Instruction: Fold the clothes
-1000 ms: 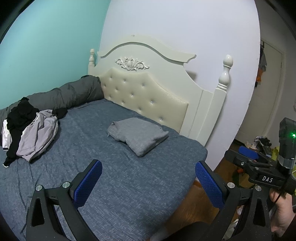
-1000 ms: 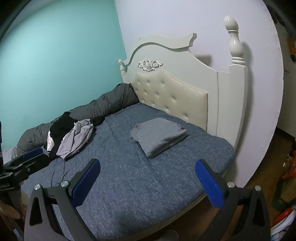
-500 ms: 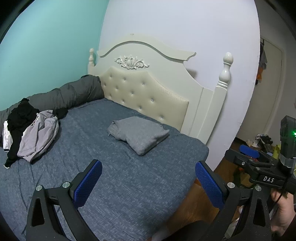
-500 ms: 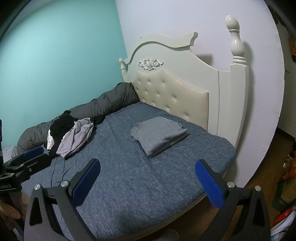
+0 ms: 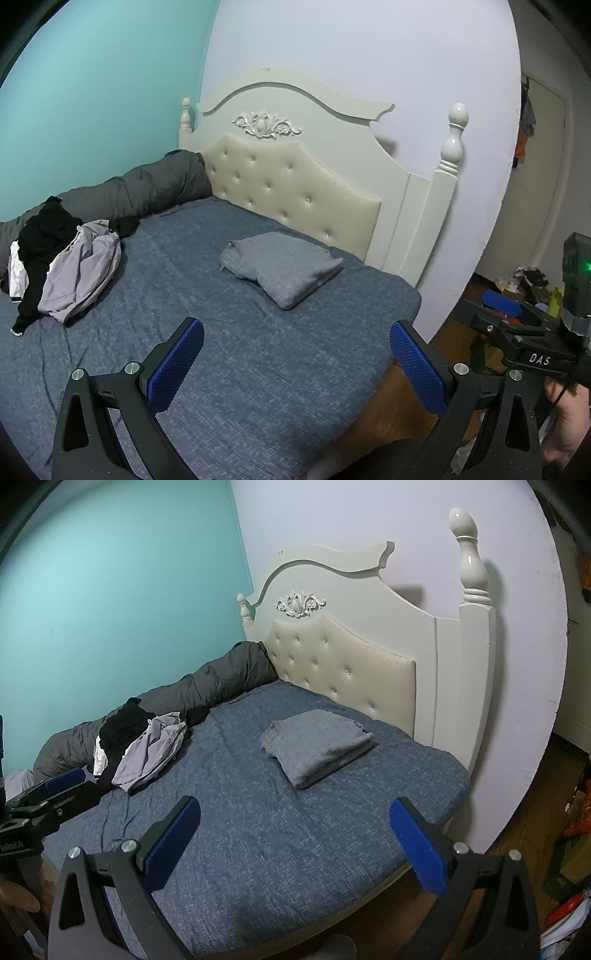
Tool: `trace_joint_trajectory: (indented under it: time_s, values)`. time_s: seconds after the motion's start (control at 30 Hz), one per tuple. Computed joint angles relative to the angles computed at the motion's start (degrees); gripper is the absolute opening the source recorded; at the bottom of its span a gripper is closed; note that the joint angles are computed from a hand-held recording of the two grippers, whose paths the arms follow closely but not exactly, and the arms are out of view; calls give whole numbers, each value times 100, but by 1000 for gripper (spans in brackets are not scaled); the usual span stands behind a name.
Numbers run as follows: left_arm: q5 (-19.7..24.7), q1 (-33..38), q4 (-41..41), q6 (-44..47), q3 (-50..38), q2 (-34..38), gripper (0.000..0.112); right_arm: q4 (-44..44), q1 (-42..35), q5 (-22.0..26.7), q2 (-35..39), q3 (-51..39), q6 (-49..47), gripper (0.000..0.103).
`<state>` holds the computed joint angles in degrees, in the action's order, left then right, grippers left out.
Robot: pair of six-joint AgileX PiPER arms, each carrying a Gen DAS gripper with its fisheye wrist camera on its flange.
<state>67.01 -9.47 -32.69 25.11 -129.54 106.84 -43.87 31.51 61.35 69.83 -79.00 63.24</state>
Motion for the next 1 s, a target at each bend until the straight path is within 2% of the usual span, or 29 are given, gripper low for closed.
trace_joint_trajectory:
  time_s: [0.37,0.7,1.0]
  values:
    - [-70,43,-72,51,116,-50,103,15,-16,-16,-10,43,17,103]
    - [125,38,-28,-85,-92,78,103,-37,40,19,-11,67,85,103]
    - [7,42,-24,-32,81,-10,102,9,-11,-9,-4,109,72,103]
